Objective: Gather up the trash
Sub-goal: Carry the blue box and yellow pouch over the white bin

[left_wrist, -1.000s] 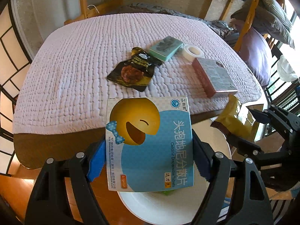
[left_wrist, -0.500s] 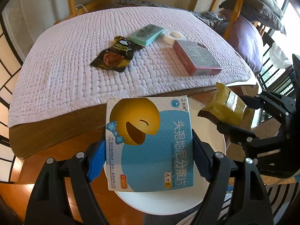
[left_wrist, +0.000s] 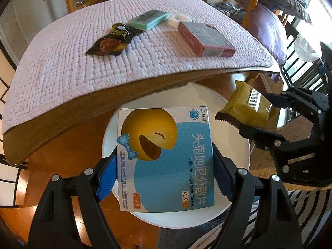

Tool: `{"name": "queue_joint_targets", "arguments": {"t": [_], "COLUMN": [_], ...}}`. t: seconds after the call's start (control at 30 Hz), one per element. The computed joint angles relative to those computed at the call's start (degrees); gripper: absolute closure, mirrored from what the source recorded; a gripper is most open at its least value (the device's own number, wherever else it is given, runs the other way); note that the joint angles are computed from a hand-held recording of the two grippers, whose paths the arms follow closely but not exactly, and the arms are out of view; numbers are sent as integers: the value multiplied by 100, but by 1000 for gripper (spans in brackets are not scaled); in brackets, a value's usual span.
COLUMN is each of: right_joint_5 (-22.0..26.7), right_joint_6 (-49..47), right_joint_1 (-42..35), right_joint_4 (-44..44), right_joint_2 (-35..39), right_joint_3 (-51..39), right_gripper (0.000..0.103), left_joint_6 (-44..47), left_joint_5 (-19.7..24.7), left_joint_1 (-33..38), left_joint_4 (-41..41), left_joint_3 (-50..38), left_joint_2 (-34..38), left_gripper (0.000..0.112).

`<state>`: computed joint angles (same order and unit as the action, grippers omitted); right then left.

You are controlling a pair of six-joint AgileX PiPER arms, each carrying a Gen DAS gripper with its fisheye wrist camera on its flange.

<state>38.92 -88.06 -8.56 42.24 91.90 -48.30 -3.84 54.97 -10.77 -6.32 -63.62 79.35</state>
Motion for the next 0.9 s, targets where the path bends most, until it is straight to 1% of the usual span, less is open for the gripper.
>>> {"name": "queue_joint_targets", "arguments": {"t": [0.37,0.9], "right_joint_5": [-192,-536], "right_joint_6": [-165,-174], "right_joint_1": [-83,23], "right_joint_4": [62,89], "right_joint_2": [148,481], "right_joint_3": [185,238], "right_gripper": [46,46], "left_joint_6": [63,-168], "left_joint_5": [-184,-545], "left_joint_1": [-9,-192], "left_joint_4": [1,172], "left_joint_3": [354,524], "left_joint_2": [17,401], "left_gripper": [31,31]}}
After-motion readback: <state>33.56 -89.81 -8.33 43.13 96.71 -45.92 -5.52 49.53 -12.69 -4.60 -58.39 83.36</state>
